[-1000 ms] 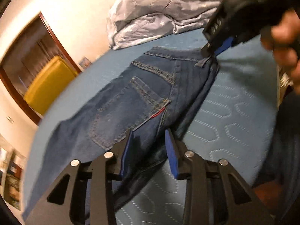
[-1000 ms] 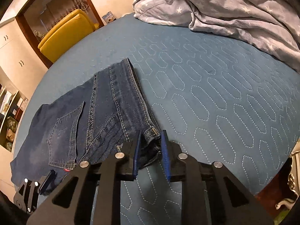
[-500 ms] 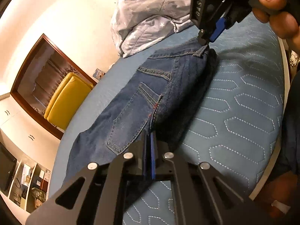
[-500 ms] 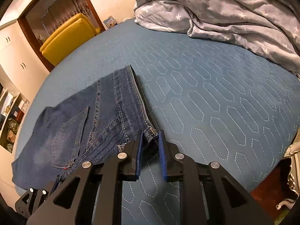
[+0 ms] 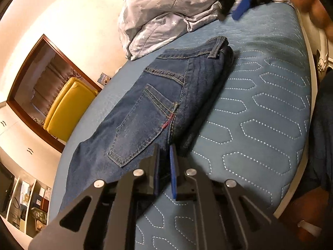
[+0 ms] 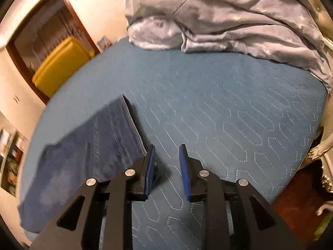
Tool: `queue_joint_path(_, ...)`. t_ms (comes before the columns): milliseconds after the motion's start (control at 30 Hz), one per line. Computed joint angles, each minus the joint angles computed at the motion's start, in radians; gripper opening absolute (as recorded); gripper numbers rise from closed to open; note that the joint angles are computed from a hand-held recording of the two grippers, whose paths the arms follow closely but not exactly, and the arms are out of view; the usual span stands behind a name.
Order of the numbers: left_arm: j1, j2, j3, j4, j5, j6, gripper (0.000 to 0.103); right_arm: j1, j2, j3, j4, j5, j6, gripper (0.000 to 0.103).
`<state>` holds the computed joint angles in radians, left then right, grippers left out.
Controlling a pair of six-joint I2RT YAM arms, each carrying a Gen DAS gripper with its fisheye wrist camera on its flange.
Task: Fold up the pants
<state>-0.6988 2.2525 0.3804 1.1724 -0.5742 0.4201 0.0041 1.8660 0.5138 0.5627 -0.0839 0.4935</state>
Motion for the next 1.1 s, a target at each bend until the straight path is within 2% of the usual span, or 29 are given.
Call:
queue_joint_path(100, -0.011, 0.0, -0.001, -0.007, -0.013, -0.017, 0.007, 0.051, -0.032, 0.01, -0.01, -0.075, -0.051, 0.024)
queue_joint_path(133, -0.011, -0.004, 0.0, -0.014, -0.011, -0.02, 0.007, 0.08, -0.026, 0.019, -0.007, -0.088, -0.068, 0.027)
queue_joint_path(233, -0.014, -0.015, -0.017, -0.015, -0.001, -0.03, 0.007, 0.172, 0.035, 0.075, 0.001, -0.124, -0.1, 0.028)
queue_joint_path(300, 0.009, -0.054, -0.029, -0.052, 0.046, -0.064, 0.007, 0.207, 0.097, 0.121, -0.001, -0.124, -0.108, 0.034)
queue_joint_path(367, 0.046, -0.123, -0.056, -0.099, 0.127, -0.102, 0.012, 0.226, 0.163, 0.176, -0.055, -0.074, -0.102, 0.037)
queue_joint_path(433, 0.111, -0.222, -0.102, -0.138, 0.256, -0.156, 0.013, 0.221, 0.234, 0.219, -0.109, -0.041, -0.109, 0.034)
queue_joint_path(467, 0.152, -0.275, -0.129, -0.147, 0.304, -0.193, 0.013, 0.216, 0.248, 0.199, -0.05, -0.057, -0.113, 0.034)
queue_joint_path(567, 0.261, -0.384, -0.176, -0.161, 0.366, -0.252, 0.013, 0.255, 0.235, 0.198, -0.078, 0.022, -0.18, 0.033)
queue_joint_path(667, 0.394, -0.458, -0.185, -0.22, 0.404, -0.297, 0.013, 0.288, 0.232, 0.211, -0.109, 0.085, -0.18, 0.033)
queue_joint_path(733, 0.48, -0.444, -0.177, -0.242, 0.421, -0.303, 0.013, 0.301, 0.23, 0.222, -0.133, 0.106, -0.166, 0.034)
queue_joint_path(800, 0.573, -0.388, -0.144, -0.289, 0.483, -0.286, 0.013, 0.328, 0.216, 0.252, -0.206, 0.162, -0.162, 0.036)
queue_joint_path(867, 0.636, -0.336, -0.13, -0.303, 0.541, -0.279, 0.013, 0.364, 0.182, 0.29, -0.316, 0.238, -0.152, 0.041)
queue_joint_path(900, 0.673, -0.294, -0.138, -0.241, 0.591, -0.264, 0.013, 0.392, 0.168, 0.322, -0.374, 0.287, -0.141, 0.045)
queue_joint_path(933, 0.679, -0.275, -0.149, -0.199, 0.601, -0.249, 0.013, 0.408, 0.161, 0.335, -0.378, 0.309, -0.143, 0.054)
queue_joint_path(967, 0.68, -0.267, -0.15, -0.187, 0.602, -0.241, 0.013, 0.433, 0.138, 0.34, -0.369, 0.315, -0.153, 0.066)
queue_joint_path(1033, 0.702, -0.262, -0.144, -0.192, 0.639, -0.255, 0.013, 0.493, 0.116, 0.403, -0.376, 0.283, -0.193, 0.079)
queue_joint_path(1100, 0.732, -0.26, -0.143, -0.197, 0.694, -0.255, 0.013, 0.557, 0.15, 0.538, -0.418, 0.254, -0.235, 0.08)
